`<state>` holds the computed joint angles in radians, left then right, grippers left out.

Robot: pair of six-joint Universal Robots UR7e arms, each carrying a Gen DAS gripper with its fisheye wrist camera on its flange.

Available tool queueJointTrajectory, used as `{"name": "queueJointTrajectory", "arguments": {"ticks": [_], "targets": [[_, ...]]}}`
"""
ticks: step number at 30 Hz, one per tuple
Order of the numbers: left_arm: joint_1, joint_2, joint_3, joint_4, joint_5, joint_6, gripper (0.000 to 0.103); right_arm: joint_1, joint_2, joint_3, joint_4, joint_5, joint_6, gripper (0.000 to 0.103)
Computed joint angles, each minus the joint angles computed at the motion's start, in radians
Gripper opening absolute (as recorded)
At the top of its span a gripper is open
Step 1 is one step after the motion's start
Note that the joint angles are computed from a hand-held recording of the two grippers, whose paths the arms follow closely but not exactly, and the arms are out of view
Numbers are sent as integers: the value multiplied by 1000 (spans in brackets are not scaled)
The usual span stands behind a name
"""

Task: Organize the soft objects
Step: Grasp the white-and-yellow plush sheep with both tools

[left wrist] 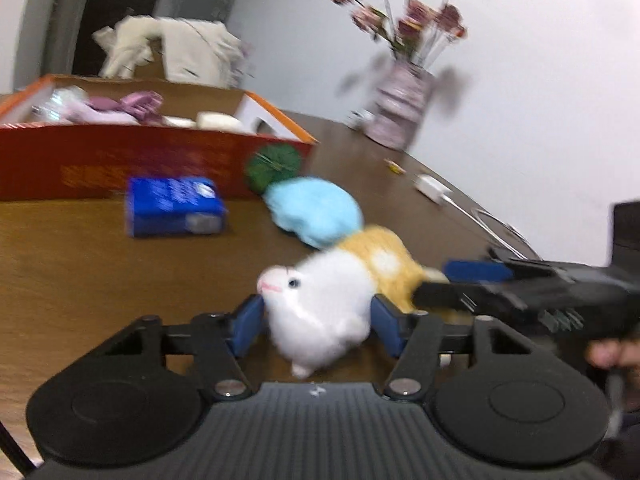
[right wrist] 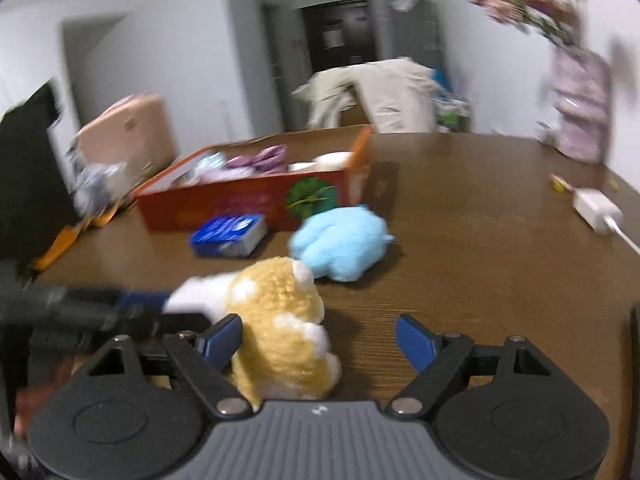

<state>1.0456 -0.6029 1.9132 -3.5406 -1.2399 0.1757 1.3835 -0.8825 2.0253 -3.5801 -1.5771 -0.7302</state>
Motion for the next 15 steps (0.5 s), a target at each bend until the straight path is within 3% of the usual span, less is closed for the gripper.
{"name": "queueJointTrajectory", "arguments": {"ticks": [4, 9, 15], "targets": [[-5, -25, 36, 46, -109, 36, 56, -5, 40, -13, -129, -63, 103, 82], [-8, -24, 36, -38, -70, 20, 72, -35, -1, 25, -128, 19, 162, 82], [16, 23, -78, 72, -83, -124, 71, -68, 3, -10, -89, 110, 202, 82]]}}
